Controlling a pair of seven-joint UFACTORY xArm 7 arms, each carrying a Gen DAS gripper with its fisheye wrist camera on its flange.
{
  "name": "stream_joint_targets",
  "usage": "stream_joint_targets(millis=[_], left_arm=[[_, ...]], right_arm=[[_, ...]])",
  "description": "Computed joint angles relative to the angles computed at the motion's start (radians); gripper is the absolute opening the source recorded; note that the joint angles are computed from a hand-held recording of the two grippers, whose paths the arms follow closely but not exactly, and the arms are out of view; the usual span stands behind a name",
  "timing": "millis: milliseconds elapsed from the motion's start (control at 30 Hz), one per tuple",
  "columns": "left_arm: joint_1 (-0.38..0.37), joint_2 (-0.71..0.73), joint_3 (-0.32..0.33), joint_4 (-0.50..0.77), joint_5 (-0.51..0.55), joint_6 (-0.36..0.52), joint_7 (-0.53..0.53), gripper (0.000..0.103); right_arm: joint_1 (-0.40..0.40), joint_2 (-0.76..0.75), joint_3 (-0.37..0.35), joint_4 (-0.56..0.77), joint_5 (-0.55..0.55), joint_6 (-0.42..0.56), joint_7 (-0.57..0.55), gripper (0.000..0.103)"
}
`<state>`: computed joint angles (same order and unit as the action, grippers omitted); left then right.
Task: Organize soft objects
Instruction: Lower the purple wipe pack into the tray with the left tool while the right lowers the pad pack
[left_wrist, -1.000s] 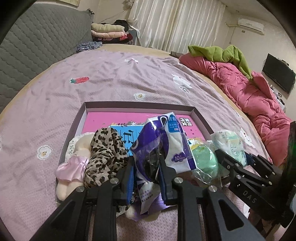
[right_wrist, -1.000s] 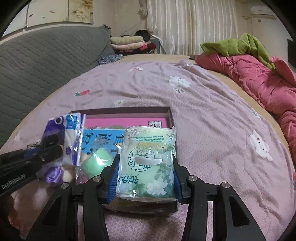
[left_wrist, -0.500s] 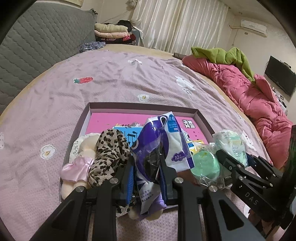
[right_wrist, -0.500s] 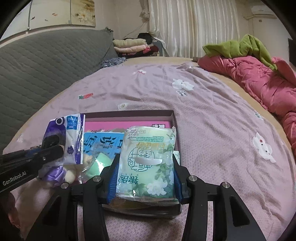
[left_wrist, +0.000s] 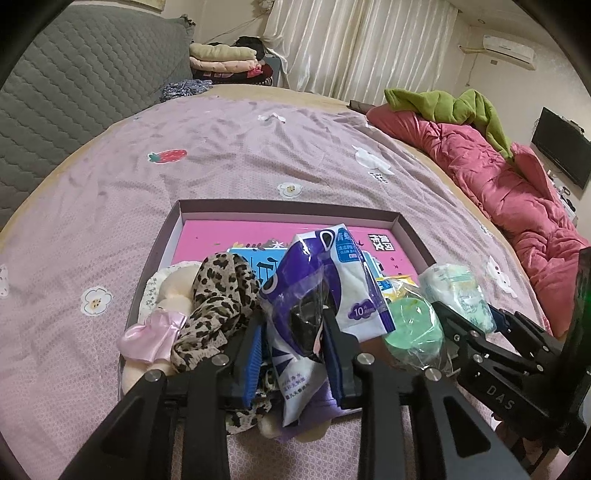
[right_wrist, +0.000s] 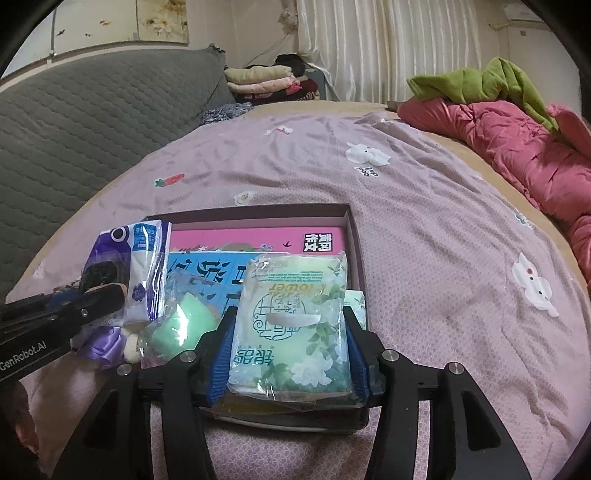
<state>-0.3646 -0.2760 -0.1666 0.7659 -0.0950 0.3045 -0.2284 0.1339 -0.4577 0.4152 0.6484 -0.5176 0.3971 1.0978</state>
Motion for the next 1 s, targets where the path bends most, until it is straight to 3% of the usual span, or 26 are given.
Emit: stream_joint_targets(millis=[367,767,1000], left_arm=[[0.012,0.003,-0.009,0.000,0.029,-0.003,-0.026,0.036],[0.045,0.003,-0.039,0.001,0.121,-0.007,-0.097,0.044],[0.035,-0.002,-0.026,-0.012,0.118,-0.045,-0.095,0.049]], right_arm=[[-0.024,-0.034,0.013,-0.022,-0.007,-0.054,0.035,0.073],[-0.049,-0.060,0.044,-0.017,-0.011,-0.034,0.024,0.074],[-0.060,-0.071,0.051,-0.021,-0.019,-0.034,0.026,0.074]])
